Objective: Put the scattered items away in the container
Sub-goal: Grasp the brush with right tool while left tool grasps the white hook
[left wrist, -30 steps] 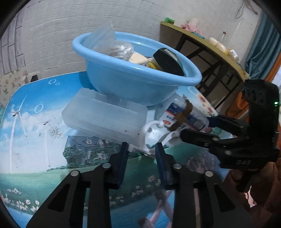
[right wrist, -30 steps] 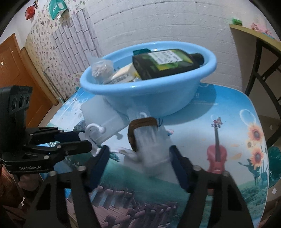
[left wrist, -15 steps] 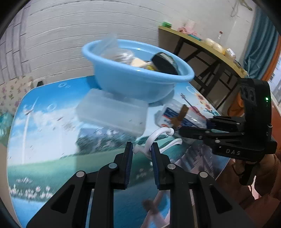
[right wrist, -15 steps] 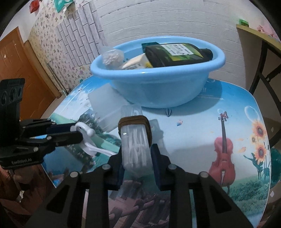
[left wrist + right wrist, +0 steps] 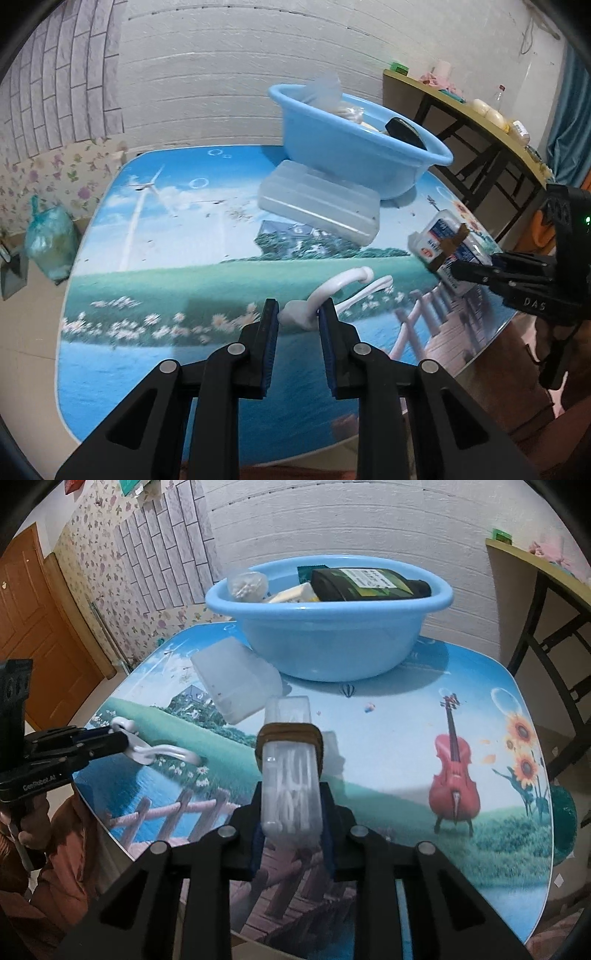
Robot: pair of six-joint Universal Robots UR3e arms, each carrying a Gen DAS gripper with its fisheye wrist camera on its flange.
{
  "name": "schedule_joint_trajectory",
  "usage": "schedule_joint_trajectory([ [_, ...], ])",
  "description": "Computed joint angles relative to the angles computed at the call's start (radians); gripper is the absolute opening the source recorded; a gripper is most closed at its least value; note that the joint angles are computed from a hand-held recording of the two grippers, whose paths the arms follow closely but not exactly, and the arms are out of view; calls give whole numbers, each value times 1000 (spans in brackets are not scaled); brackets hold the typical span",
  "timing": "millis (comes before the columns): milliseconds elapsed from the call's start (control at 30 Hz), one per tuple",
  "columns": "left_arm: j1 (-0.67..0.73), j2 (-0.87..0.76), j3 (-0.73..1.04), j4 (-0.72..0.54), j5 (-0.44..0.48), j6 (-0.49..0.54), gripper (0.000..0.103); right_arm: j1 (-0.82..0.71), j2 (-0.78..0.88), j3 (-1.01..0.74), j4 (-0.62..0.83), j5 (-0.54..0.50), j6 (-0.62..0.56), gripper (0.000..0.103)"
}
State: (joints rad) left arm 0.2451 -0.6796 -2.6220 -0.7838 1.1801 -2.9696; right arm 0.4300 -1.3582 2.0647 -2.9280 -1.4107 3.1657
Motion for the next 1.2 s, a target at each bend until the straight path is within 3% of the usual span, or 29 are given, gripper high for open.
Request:
schedule_joint_trajectory([
  [133, 44, 115, -15, -117, -1, 44, 22, 10, -14, 14, -5, -20, 13, 24],
  [333, -28, 96, -29, -82, 87, 7, 24, 19, -23, 23, 1, -37, 19, 24],
  [500, -124, 57, -36, -8, 155, -21, 44, 21, -25, 31, 0, -40, 24, 24],
  [600, -185, 15, -36, 58, 200, -37, 65, 18, -29, 34, 2, -36, 23, 24],
  [767, -162, 79, -32, 1, 148, 12, 84, 19, -30, 39, 0, -35, 23, 25],
  [933, -183, 59, -32, 24, 139, 46, 85, 23, -30, 52, -7, -32, 27, 25],
  [1200, -363, -252, -28, 358, 297, -25, 83, 29, -26, 56, -25, -31, 13, 28],
])
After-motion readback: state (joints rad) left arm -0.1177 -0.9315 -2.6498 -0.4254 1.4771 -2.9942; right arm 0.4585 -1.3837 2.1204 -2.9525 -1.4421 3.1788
